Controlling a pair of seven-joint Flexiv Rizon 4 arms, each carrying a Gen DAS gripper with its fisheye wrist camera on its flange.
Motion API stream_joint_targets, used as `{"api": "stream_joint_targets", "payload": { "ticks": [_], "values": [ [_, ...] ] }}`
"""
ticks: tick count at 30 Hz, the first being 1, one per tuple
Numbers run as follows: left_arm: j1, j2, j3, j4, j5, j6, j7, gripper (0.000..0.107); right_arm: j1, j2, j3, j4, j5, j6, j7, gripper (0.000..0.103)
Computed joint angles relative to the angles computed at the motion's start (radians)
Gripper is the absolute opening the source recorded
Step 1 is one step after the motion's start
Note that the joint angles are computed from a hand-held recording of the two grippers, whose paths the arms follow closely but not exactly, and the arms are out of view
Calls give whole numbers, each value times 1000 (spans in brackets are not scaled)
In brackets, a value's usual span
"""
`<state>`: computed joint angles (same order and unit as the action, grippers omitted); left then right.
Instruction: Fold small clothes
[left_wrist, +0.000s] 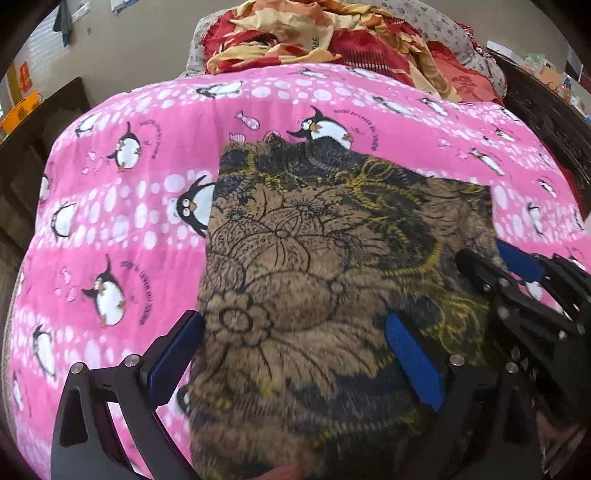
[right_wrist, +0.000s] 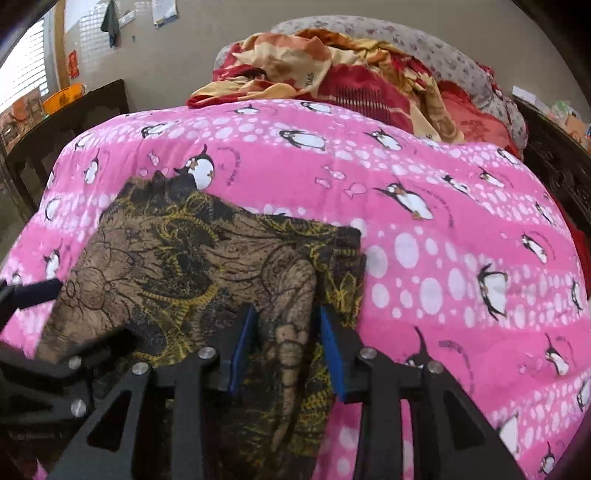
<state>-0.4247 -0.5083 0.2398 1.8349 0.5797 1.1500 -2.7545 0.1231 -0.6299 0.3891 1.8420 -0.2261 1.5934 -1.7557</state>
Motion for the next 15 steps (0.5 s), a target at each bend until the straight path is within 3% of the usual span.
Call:
{"api": "stream_joint_targets", "payload": {
  "ticks": [3, 4, 6, 9, 12, 15],
  "values": [
    [8, -22, 14, 7, 9, 62, -29, 88, 112, 8, -138, 61, -18, 142, -4, 39],
    [14, -31, 18, 13, 8, 97, -37, 88, 117, -1, -151, 75, -36, 187, 2, 39],
    [5, -51, 46, 23, 11, 165, -66, 89, 61, -23, -99, 65, -70, 198, 20, 40],
    [-58, -71, 116, 18, 22, 193, -109, 89, -40, -57, 3, 41, -136, 173, 45, 40],
    [-90, -82, 151, 15, 26, 205, -130, 89, -55, -65, 16, 36, -163, 167, 63, 40],
    [-70, -75, 139, 39, -2, 237, -98, 89, -60, -63, 15, 38, -181, 165, 78, 40]
  ]
}}
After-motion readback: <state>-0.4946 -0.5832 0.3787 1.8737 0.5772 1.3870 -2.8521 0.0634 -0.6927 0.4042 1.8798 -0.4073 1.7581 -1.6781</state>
